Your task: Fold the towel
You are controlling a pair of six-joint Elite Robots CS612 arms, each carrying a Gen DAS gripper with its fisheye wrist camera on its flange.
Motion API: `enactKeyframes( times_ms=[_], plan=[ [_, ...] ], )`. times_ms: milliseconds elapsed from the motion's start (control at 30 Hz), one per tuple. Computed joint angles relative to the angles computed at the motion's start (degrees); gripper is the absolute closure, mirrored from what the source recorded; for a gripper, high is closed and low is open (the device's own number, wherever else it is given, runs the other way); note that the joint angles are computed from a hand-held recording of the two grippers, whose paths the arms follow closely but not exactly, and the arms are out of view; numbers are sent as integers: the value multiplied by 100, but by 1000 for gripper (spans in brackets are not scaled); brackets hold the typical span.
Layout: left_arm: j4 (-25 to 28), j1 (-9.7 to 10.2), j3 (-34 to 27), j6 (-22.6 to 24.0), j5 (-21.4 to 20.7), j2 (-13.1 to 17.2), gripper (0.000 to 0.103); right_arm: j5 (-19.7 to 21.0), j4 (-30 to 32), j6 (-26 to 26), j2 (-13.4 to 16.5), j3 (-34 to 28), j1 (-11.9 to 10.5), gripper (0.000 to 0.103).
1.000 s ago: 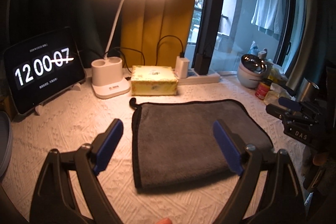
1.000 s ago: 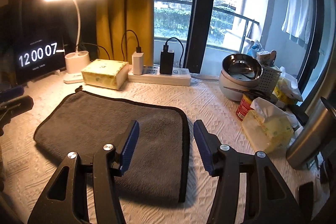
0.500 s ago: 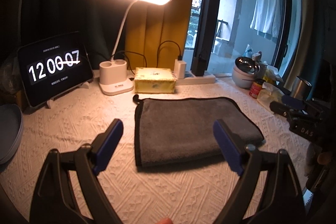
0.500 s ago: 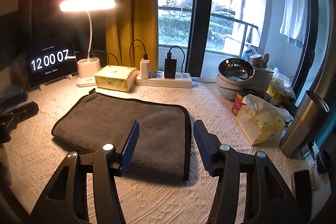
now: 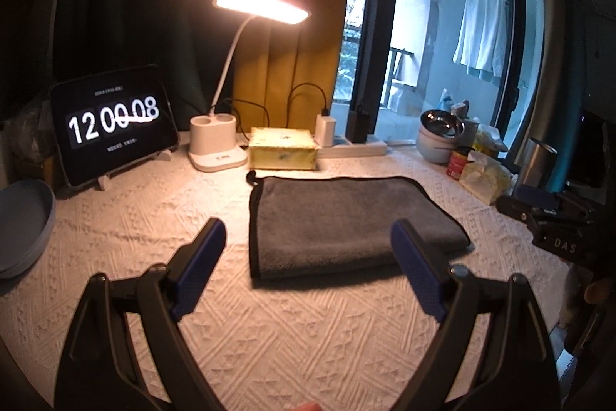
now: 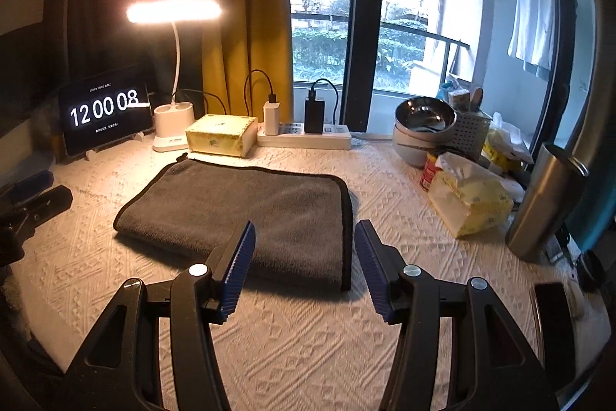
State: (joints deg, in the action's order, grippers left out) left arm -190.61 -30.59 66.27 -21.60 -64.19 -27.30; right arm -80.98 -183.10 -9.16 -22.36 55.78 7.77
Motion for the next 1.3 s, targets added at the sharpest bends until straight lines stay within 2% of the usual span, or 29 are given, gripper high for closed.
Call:
enactKeyframes(
  times_ms=[300, 533, 733, 933, 967, 1067, 1167, 1300],
  plan=[
    [-564, -171, 316, 347, 209, -125, 14, -183, -562, 164, -290, 724, -17, 46],
    [-1072, -250, 511, 523, 234, -200, 14, 2, -1390, 203, -445, 1145, -57, 46],
    [-1804, -360, 580, 924, 664, -193, 14, -47, -2065, 162, -502, 1308, -43, 46],
    [-2273, -426, 566, 1312, 925, -165, 14, -67, -2429, 135, -546, 1400, -42, 46],
    [-2303, -442, 549, 1369, 1007, -156, 14, -65, -2491, 138, -558, 1433, -46, 46],
    [-2331, -468, 530, 1426, 1127, -150, 2, -100, -2642, 157, -565, 1466, -54, 46],
    [-2432, -476, 531, 1468, 1145, -148, 1, -114, -2724, 204, -583, 1501, -70, 45],
    [-2481, -521, 484, 1535, 1460, -121, 1, -121, -2829, 256, -593, 1534, -79, 39]
  ],
)
